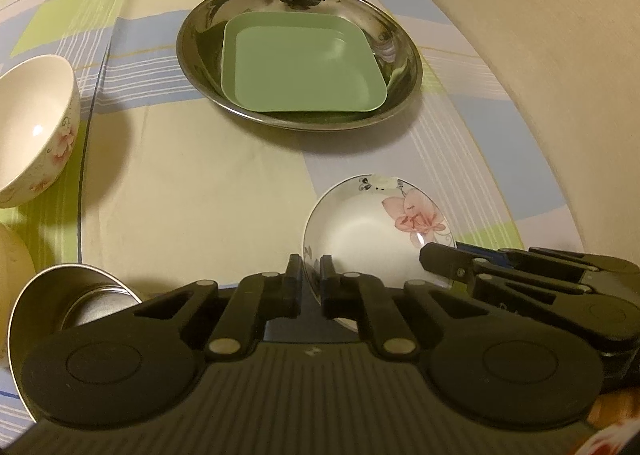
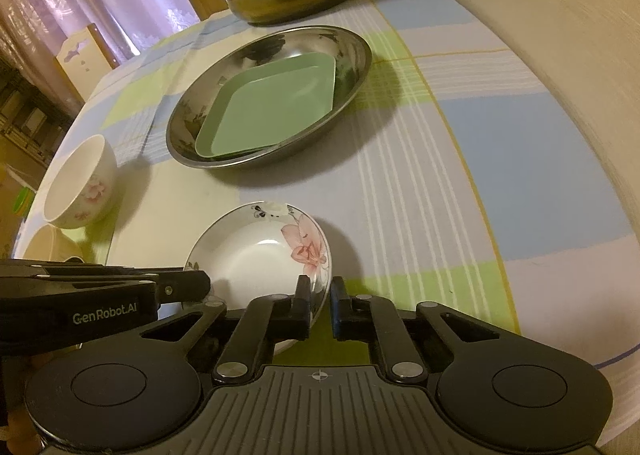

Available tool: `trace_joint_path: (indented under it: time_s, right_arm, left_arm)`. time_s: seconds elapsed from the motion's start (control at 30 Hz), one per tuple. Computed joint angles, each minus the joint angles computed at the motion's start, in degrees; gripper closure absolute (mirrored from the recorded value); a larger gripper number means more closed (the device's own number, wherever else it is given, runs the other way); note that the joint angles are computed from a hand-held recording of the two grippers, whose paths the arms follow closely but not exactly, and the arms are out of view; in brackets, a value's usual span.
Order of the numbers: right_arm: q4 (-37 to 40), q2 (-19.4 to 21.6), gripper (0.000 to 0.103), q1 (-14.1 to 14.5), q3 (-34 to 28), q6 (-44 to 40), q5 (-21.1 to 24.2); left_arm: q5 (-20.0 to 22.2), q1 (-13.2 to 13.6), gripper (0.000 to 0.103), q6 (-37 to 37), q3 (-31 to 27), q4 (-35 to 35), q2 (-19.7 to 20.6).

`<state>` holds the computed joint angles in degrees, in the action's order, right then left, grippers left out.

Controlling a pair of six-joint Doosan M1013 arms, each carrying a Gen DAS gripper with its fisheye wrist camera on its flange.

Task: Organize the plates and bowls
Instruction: 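Carry the dish with both grippers and lower it onto the green tray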

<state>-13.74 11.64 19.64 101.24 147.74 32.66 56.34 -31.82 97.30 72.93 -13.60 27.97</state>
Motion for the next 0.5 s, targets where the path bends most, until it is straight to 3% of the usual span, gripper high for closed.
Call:
trace_joint_path:
  time_s: [0.5]
  right_arm:
    - [0.6,-0.7,0.094,-0.7,-1.4,-1.1,0.7]
  left_arm:
    - [-1.2,0.4,0.096,1.3,-0.7,-1.5,-0.7]
